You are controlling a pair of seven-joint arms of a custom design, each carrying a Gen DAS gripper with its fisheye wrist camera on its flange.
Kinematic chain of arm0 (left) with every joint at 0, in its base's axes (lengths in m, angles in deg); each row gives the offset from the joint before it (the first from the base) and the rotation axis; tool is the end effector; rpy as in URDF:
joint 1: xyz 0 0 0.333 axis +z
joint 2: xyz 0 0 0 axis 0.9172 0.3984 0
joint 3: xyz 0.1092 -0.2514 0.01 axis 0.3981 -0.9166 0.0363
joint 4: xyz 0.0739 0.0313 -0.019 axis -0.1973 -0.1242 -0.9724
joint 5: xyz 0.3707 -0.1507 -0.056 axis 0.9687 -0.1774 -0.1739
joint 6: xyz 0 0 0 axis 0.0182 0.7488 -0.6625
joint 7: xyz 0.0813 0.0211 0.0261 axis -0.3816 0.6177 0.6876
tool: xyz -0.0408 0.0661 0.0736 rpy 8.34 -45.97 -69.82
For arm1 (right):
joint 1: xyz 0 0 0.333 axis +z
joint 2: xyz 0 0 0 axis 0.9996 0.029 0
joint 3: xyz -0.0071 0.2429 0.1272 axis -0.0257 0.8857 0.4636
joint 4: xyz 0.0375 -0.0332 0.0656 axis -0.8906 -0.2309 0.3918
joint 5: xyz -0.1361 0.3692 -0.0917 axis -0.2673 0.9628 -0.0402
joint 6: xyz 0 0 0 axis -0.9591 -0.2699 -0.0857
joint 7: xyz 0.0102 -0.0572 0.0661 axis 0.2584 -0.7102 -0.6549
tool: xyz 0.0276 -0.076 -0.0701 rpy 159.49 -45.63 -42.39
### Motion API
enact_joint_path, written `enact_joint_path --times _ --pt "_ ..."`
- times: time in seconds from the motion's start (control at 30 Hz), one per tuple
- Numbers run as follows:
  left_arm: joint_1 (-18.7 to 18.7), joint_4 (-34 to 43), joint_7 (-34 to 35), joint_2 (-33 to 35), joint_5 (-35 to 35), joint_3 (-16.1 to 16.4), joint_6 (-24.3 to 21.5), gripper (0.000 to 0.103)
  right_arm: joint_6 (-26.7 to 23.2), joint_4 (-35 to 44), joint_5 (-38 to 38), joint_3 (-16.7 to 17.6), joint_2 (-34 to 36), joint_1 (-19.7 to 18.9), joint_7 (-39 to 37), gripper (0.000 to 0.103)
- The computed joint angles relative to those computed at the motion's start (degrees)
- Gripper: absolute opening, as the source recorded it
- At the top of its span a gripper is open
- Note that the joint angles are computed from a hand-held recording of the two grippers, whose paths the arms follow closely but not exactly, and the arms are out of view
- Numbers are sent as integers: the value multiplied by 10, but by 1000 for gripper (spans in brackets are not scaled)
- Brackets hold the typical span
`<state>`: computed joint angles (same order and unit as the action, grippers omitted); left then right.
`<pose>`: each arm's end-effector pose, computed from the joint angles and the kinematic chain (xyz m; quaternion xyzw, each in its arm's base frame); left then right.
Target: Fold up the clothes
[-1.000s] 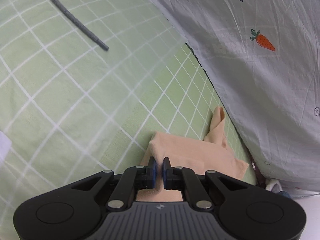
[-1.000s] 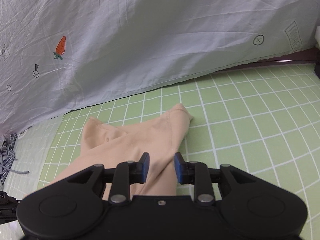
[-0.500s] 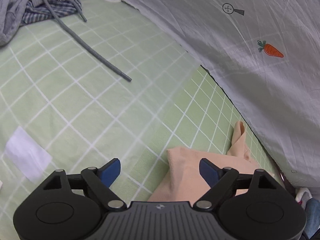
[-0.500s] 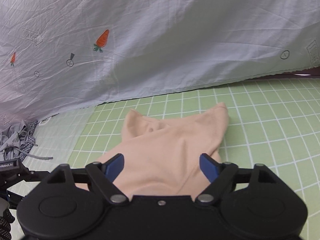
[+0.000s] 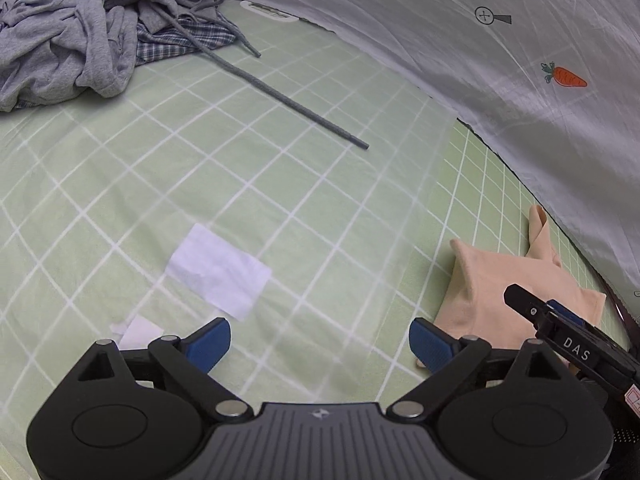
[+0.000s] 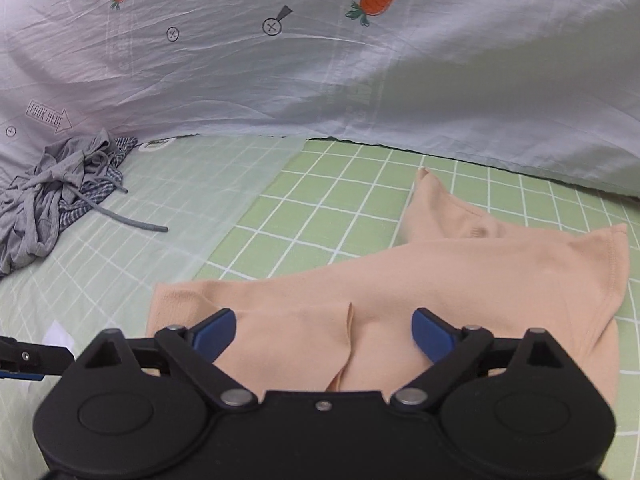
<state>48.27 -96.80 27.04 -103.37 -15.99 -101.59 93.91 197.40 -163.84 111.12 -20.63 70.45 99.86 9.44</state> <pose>0.3145 -0.2916 0.2713 -0.9325 0.2473 -0.2129 0.1545 0.5180 0.1269 0.2483 -0.8666 0.3208 -0.0895 0.3716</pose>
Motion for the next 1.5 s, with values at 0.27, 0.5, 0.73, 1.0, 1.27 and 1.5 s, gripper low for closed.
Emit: enact_joint_path --times 0.27,0.5,0.73,1.0,1.27,1.5 --pt "7 -5 50 -10 15 5 10 96 78 -18 -18 10 -8 21 47 12" --pt "7 8 60 -21 32 -11 -3 96 55 -69 63 -10 -87 15 15 1" --pt "-18 49 52 -8 42 -32 -39 96 44 -156 115 -56 -205 9 -15 1" --pt "-72 140 51 76 79 -35 -76 96 36 -251 38 -112 -301 -31 64 1" --pt "-142 226 76 161 86 -5 -105 96 12 -343 -118 -176 -399 -72 130 1" --pt "-191 281 119 206 58 9 -137 96 -27 -387 -256 -227 -448 -112 199 1"
